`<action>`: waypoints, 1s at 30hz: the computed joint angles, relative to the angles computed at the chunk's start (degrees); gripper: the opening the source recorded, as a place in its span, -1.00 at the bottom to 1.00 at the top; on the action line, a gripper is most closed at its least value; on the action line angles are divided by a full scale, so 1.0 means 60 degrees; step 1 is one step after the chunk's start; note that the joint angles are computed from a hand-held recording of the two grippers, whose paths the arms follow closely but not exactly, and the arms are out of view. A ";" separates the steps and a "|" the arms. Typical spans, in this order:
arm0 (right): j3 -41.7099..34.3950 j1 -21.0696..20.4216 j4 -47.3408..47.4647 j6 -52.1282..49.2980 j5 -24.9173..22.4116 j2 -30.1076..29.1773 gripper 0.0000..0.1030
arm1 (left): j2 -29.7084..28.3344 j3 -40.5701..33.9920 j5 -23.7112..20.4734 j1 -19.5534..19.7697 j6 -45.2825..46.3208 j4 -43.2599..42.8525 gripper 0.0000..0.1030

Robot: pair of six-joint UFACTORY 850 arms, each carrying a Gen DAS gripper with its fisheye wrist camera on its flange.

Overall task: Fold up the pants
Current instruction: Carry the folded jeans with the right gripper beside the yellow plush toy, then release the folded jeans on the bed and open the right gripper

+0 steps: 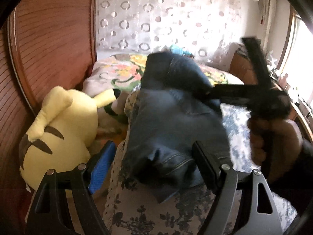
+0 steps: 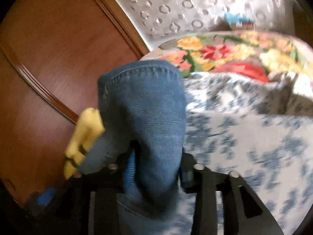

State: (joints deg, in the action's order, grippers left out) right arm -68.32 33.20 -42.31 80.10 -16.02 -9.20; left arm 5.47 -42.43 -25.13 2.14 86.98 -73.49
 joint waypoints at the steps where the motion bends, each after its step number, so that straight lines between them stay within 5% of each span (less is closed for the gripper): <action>1: -0.0056 0.0065 -0.0198 -0.0126 -0.0321 0.0002 -0.08 | -0.0083 -0.0018 0.0081 -0.0016 -0.0207 0.0174 0.57; 8: -0.0503 0.0442 -0.3098 0.0442 -0.1760 -0.0224 -0.06 | -0.0384 0.0004 0.0398 -0.0024 -0.1293 0.1117 0.58; 15: -0.0830 0.0241 -0.1438 -0.1231 -0.1633 -0.0884 -0.06 | 0.0155 0.0387 0.0481 -0.0065 -0.1152 0.0881 0.58; 24: 0.1659 0.1183 -0.3473 0.1145 -0.1894 0.1994 -0.06 | 0.2085 0.0981 0.0145 -0.0191 -0.1386 0.1124 0.58; 30: 0.3363 0.2793 -0.4292 0.2414 -0.3594 0.4262 -0.06 | 0.3720 0.1504 -0.0323 -0.0524 -0.2115 0.1793 0.58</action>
